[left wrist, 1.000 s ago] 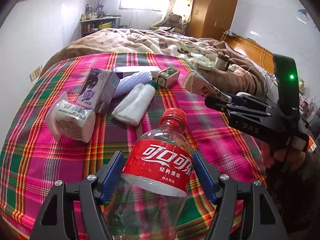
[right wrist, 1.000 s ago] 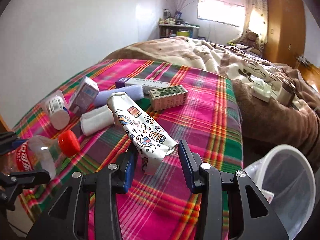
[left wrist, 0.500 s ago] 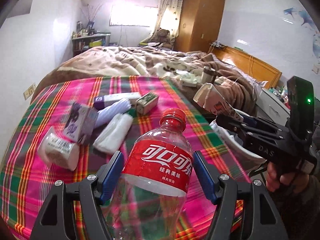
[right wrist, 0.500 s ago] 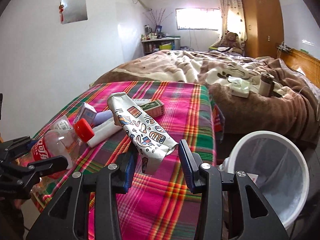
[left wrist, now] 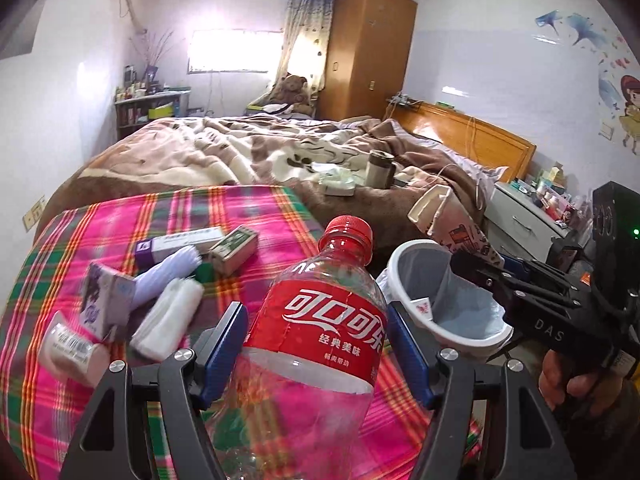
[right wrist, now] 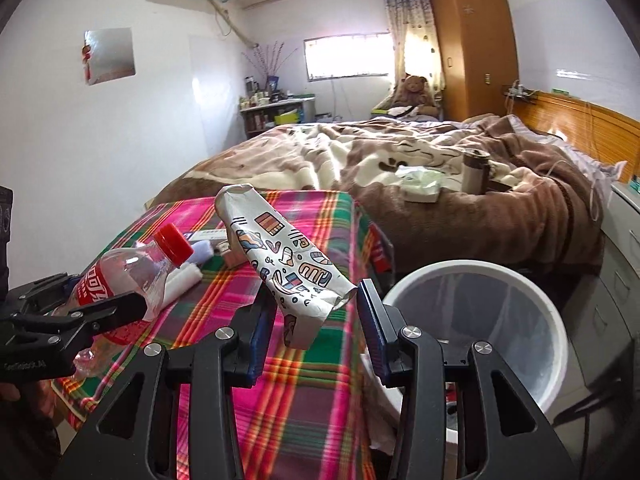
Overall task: Collect trash
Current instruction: 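Carry wrapper and Coca-Cola bottle over the wastebasket and open both tools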
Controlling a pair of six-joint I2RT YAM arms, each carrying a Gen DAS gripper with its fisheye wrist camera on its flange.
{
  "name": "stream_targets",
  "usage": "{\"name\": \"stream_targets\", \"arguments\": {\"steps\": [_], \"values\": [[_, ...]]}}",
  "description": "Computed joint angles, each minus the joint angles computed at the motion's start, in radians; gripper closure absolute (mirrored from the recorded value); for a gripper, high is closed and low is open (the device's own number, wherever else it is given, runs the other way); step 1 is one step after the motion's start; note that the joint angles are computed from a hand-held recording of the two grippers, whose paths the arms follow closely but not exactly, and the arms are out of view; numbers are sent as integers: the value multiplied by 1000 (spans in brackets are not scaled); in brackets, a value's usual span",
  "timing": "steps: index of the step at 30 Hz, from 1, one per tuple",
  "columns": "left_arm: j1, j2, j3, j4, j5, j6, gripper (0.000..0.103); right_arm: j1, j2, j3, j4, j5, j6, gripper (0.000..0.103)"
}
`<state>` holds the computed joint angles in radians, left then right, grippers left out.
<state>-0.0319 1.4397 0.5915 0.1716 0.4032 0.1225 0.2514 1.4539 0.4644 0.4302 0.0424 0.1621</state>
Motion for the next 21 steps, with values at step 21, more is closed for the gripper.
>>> {"name": "stream_targets", "arguments": {"steps": [21], "values": [[-351,217,174,90,-137,-102,32,-255,-104,-106,-14,-16,42,59]]}}
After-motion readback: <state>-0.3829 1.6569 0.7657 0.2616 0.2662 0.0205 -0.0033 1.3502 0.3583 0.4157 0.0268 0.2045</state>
